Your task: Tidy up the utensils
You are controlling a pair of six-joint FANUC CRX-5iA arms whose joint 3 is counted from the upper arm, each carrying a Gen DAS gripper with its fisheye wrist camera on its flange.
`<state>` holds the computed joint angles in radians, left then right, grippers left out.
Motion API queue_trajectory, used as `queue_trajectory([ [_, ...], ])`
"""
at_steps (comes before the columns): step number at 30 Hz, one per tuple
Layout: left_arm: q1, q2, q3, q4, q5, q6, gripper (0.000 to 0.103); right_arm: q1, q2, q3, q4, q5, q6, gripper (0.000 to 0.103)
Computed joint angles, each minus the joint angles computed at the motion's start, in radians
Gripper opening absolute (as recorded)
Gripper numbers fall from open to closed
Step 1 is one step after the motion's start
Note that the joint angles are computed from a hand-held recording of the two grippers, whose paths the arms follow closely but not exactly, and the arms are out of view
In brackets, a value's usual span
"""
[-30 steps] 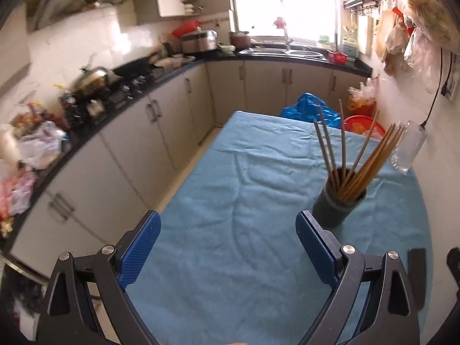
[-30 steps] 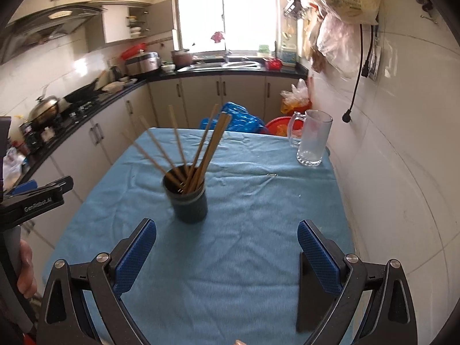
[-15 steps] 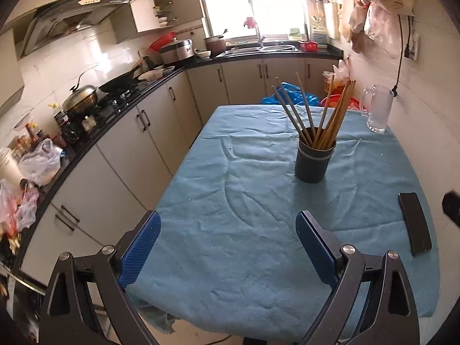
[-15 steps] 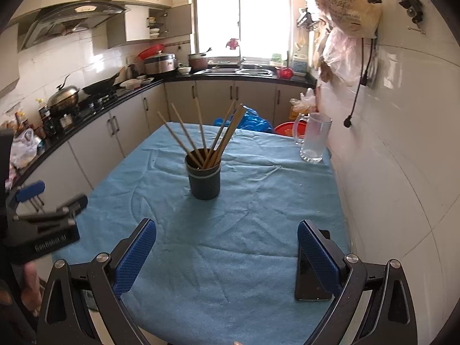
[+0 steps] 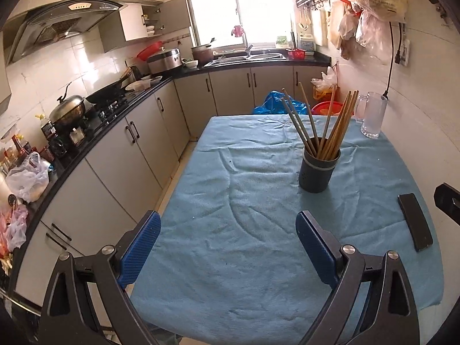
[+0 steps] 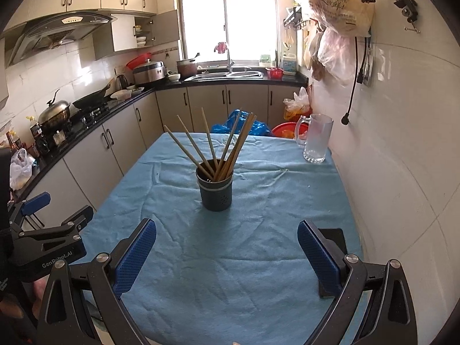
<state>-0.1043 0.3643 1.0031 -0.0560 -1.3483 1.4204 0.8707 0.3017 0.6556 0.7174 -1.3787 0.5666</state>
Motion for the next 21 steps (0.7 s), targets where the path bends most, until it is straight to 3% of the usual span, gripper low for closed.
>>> queue_trajectory([
  [21,0.041,-0.012,-0.058,0.082,0.032,-0.048,0.094,0.024,0.088,0.134,0.008,-0.110,0.011,0.101],
])
